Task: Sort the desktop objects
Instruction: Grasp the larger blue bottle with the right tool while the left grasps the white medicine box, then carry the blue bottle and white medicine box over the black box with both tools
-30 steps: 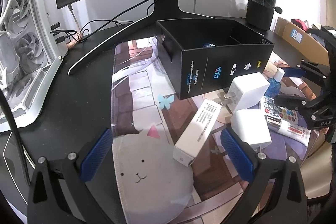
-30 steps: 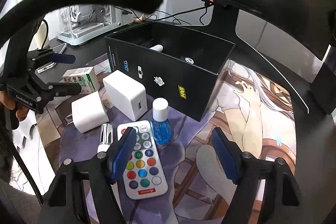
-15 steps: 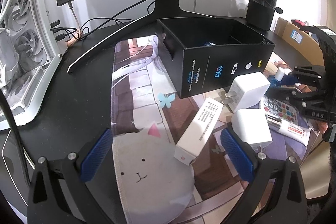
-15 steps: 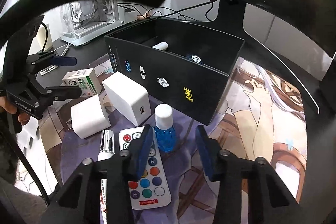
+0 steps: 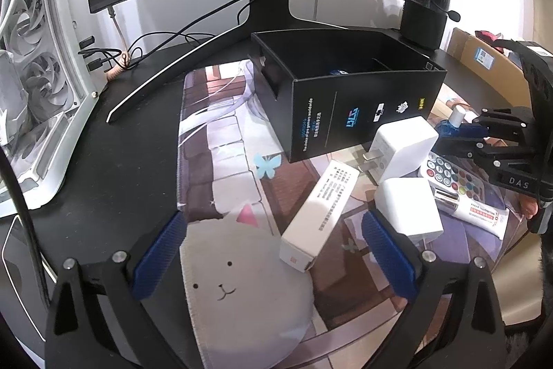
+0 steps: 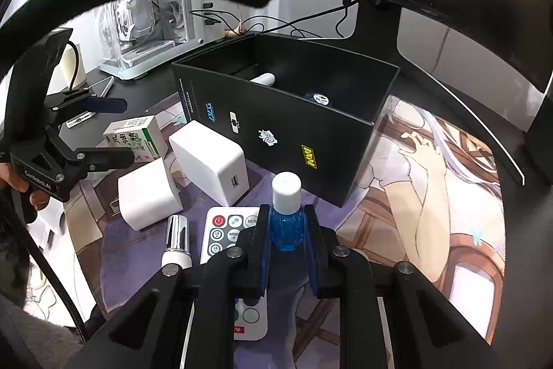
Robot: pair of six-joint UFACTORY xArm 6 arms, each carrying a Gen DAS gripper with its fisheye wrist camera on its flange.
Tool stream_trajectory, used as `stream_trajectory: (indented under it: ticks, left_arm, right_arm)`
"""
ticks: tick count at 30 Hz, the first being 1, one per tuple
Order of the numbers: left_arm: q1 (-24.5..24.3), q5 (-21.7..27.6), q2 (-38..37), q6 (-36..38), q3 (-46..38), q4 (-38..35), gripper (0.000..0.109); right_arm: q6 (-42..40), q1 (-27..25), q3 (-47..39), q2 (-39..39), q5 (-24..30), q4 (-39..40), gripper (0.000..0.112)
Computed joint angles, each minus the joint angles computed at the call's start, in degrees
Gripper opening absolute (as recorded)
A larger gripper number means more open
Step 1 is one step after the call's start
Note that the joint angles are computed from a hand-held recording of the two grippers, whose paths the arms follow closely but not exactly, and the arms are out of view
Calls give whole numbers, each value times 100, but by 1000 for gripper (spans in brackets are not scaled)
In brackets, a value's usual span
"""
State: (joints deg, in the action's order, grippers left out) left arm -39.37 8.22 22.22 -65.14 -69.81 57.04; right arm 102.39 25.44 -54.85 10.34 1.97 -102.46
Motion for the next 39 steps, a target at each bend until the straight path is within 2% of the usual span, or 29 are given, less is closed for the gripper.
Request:
stream_trajectory:
  ticks: [2,3,4,5,7,9,14,24,32,39]
  left_arm:
    - [12,-96,29,133,17,-135,78]
    - [26,-146,46,147,24,-185,73]
    - [66,-305,71,144,43,-221,56]
    - [108,-499,99,210,74,-322,34]
    - [131,-635,131,326,97,-454,18]
    - [155,-667,138,15,54,-36,17]
    - [156,-718,140,105,71,-130,16]
    - [191,-811,90,74,129,-125,16]
    - [270,-886,-133,-885,138,882,16]
    - [273,-997,-259,-943,134,958,16]
  right_arm:
    - [141,12,13,-35,24,-133,17]
    - [210,13,23,-61,27,-196,17]
    - [306,0,13,-66,9,-280,17]
    - [359,-7,20,-85,6,-319,17]
    - [398,-1,55,-135,28,-340,17]
    - [448,-3,81,-174,38,-384,17]
    - [605,-18,104,-215,43,-527,17]
    - [415,-44,118,-194,-12,-369,17]
    - [545,-28,151,-333,17,-474,17]
    - [766,-83,190,-588,-99,-744,17]
